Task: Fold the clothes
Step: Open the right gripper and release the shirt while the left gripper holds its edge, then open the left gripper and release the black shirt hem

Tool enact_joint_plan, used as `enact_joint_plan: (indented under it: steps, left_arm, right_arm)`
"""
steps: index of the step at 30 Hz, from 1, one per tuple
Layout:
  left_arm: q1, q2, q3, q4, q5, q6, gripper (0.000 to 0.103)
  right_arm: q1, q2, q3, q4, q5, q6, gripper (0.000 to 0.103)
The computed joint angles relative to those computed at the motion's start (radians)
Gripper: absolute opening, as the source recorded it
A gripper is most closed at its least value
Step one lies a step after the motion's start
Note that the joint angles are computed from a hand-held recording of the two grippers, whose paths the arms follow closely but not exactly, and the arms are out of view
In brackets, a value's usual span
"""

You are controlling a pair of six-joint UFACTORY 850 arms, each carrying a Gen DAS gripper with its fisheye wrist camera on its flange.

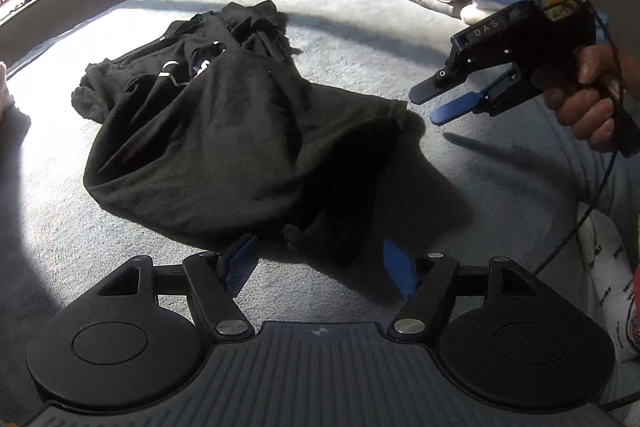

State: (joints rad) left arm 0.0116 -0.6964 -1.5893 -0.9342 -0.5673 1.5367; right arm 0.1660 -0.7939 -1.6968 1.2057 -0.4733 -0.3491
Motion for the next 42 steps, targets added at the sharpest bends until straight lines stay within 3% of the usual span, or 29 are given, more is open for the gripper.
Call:
enact_joint_plan:
  steps: [1,3,4,5,7,8,10,19,24,26,27,28,29,31,33,35,38,42]
  left_arm:
    - [-0.017,0.004,0.016,0.0,0.029,0.031,0.072]
    - [-0.053,0.015,0.058,-0.026,0.164,0.098,0.071]
    - [-0.066,0.017,0.069,-0.033,0.217,0.113,0.065]
    - [-0.068,0.01,0.06,-0.017,0.234,0.086,0.047]
    - [-0.059,-0.007,0.024,0.054,0.219,-0.048,0.039]
    - [-0.051,-0.013,0.006,0.082,0.203,-0.118,0.026]
    - [-0.035,-0.02,-0.024,0.126,0.178,-0.23,0.014]
    - [0.069,0.039,-0.055,-0.006,0.102,-0.304,0.005]
    - [0.131,0.014,-0.102,0.071,0.034,-0.476,0.005]
    - [0.149,-0.021,-0.137,0.116,-0.048,-0.589,0.012]
    - [0.153,-0.033,-0.142,0.125,-0.072,-0.636,0.019]
    - [0.154,-0.041,-0.141,0.13,-0.086,-0.674,0.033]
    - [0.152,-0.044,-0.128,0.122,-0.081,-0.689,0.037]
    - [0.143,-0.049,-0.102,0.099,-0.06,-0.687,0.039]
    - [0.128,-0.044,-0.071,0.106,-0.005,-0.701,0.051]
    - [0.113,-0.041,-0.055,0.144,0.037,-0.753,0.075]
    - [0.089,-0.04,-0.051,0.261,0.078,-0.868,0.096]
    - [0.06,-0.011,-0.002,0.33,0.192,-0.882,0.101]
  right_arm:
    - [-0.001,0.005,0.012,0.036,0.013,-0.026,0.047]
    - [0.001,0.011,0.025,0.07,0.026,-0.061,0.047]
    - [0.0,0.013,0.029,0.081,0.023,-0.078,0.047]
    - [0.001,0.012,0.028,0.079,0.022,-0.086,0.047]
    - [0.004,0.011,0.025,0.065,0.023,-0.096,0.047]
    - [0.007,0.01,0.021,0.044,0.029,-0.092,0.047]
    - [0.012,0.005,0.011,-0.005,0.039,-0.082,0.047]
    - [0.044,-0.011,-0.034,-0.15,0.069,-0.175,0.047]
    - [0.052,-0.021,-0.055,-0.173,0.057,-0.208,0.047]
    - [0.052,-0.026,-0.061,-0.165,0.064,-0.204,0.049]
    - [0.051,-0.031,-0.067,-0.171,0.065,-0.183,0.05]
    - [0.05,-0.036,-0.075,-0.184,0.065,-0.151,0.051]
    - [0.05,-0.039,-0.08,-0.199,0.064,-0.124,0.051]
    - [0.054,-0.04,-0.085,-0.258,0.069,-0.068,0.052]
    - [0.061,-0.038,-0.088,-0.34,0.075,-0.003,0.054]
    - [0.067,-0.037,-0.09,-0.43,0.081,0.068,0.056]
    - [0.071,-0.034,-0.089,-0.513,0.085,0.143,0.059]
    - [0.077,-0.037,-0.1,-0.62,0.09,0.239,0.065]
